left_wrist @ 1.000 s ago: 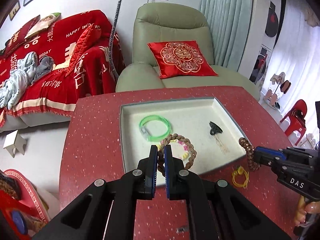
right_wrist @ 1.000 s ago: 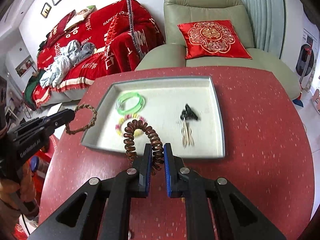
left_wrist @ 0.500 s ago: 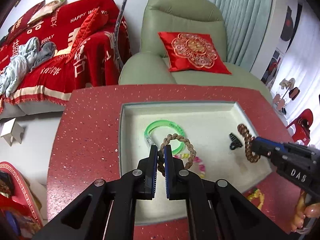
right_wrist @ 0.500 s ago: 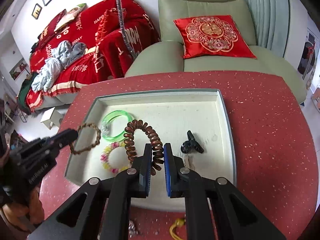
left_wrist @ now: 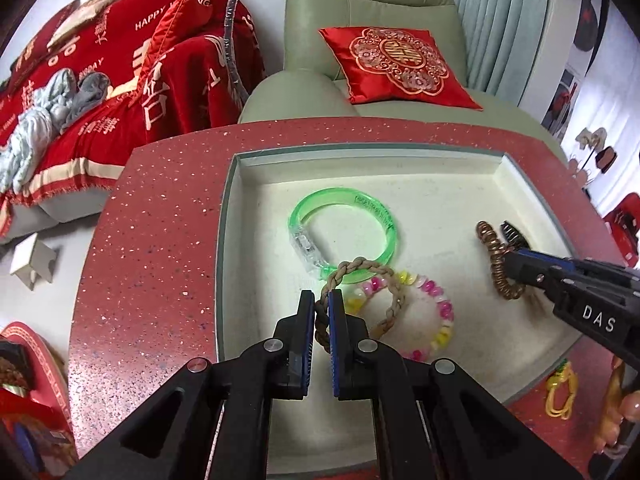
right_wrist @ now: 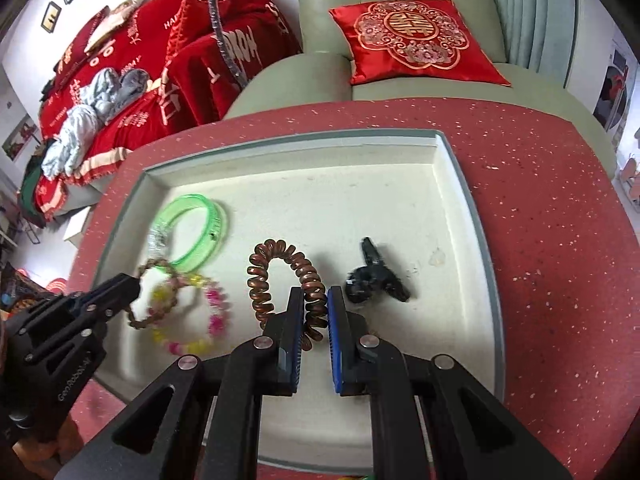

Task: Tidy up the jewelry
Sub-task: 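Carry the coil bracelet with the right tool while the left tool carries the rope bracelet to the tray, then lower the brown coil bracelet into the tray and open the right tool, then lower the braided rope bracelet into the tray and open the left tool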

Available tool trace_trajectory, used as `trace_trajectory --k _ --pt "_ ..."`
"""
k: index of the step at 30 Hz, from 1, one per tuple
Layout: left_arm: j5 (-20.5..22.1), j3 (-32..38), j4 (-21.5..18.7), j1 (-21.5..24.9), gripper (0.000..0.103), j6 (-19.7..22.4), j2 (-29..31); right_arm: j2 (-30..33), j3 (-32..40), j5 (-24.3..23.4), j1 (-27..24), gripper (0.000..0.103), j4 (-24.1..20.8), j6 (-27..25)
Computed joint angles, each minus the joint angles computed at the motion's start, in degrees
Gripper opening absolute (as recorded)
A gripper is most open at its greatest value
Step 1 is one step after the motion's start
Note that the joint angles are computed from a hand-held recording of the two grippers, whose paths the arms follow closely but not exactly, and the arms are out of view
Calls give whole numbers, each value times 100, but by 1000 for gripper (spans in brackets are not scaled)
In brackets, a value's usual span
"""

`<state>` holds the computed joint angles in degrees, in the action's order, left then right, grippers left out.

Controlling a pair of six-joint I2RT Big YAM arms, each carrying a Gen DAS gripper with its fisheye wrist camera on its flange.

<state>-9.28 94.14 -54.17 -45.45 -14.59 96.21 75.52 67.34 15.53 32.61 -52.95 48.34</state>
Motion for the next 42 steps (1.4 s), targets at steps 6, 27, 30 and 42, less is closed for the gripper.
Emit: trace_trajectory --k 6,27,30,42 --pt "-293 27 -92 -103 25 160 94 31 -82 0 -2 14 27 -68" --pt "-886 -126 48 -324 25 332 -50 -581 -290 104 221 53 146 450" --pt "-925 -189 170 -350 25 391 -135 -741 -364 161 294 53 106 583" --pt "-814 -74 115 -349 25 323 -99 -1062 -523 333 462 53 -61 863"
